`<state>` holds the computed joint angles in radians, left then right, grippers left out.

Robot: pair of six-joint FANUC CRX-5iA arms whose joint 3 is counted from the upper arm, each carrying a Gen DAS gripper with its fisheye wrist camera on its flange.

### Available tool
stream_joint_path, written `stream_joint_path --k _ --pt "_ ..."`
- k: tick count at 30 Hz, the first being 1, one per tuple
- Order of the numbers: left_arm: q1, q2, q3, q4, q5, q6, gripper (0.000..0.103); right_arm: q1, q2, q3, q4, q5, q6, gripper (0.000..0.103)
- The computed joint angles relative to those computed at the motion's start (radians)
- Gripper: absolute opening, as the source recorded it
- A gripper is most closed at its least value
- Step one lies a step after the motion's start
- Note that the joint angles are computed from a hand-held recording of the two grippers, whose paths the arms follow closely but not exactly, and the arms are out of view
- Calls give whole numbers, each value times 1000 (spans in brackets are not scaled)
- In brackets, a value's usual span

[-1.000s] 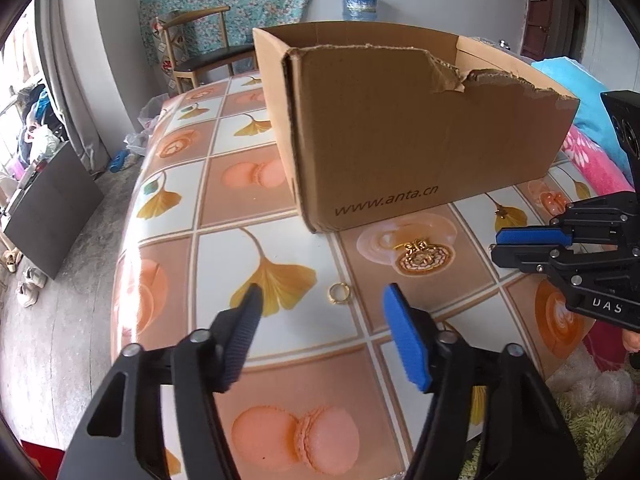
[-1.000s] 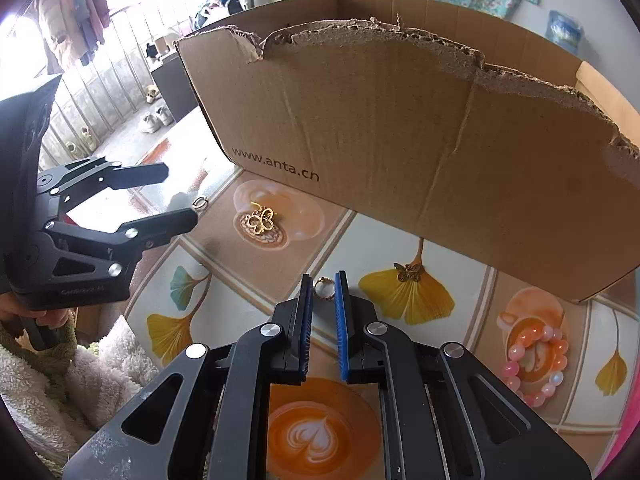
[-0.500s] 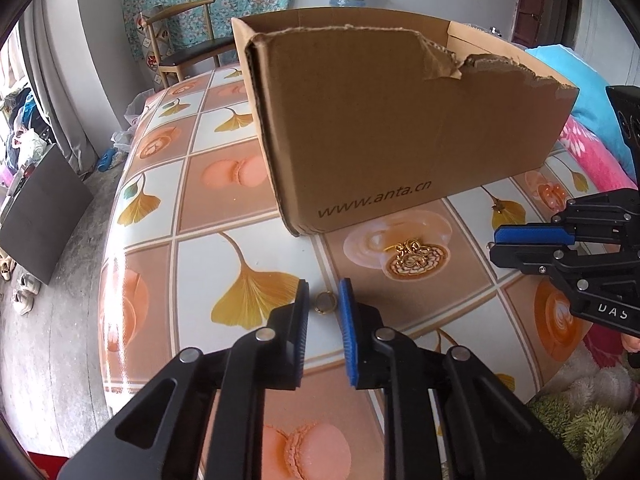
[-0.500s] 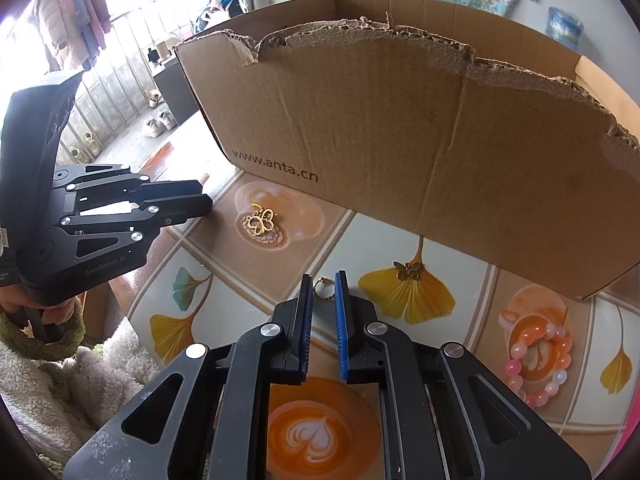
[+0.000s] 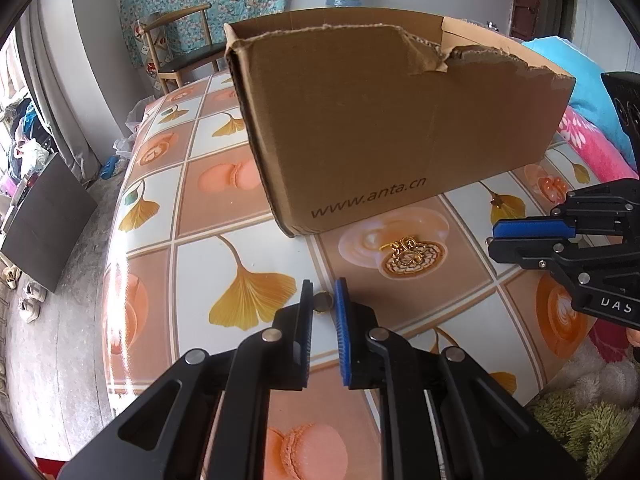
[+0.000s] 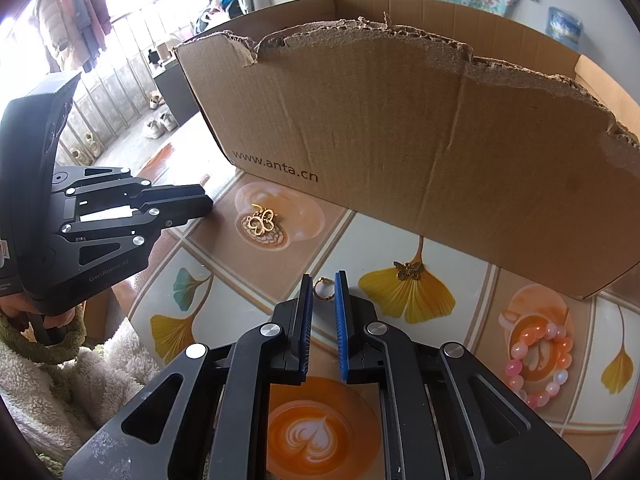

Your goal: Organize jewelry

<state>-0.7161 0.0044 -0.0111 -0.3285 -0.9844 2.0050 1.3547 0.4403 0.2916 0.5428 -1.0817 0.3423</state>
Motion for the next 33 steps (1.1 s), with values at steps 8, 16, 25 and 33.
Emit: stream_joint_path --k 8,16,25,33 --pt "0 -7 -9 8 12 -3 10 -3 -12 -8 -9 5 5 9" --pt "3 -13 -17 13 22 -7 10 -9 -12 20 -33 -25 34 9" --pt "1 -25 -28 6 39 4 10 -8 12 63 -30 -42 55 4" --pt "-5 -44 -39 -9 45 15 10 -7 27 77 -29 -32 46 8"
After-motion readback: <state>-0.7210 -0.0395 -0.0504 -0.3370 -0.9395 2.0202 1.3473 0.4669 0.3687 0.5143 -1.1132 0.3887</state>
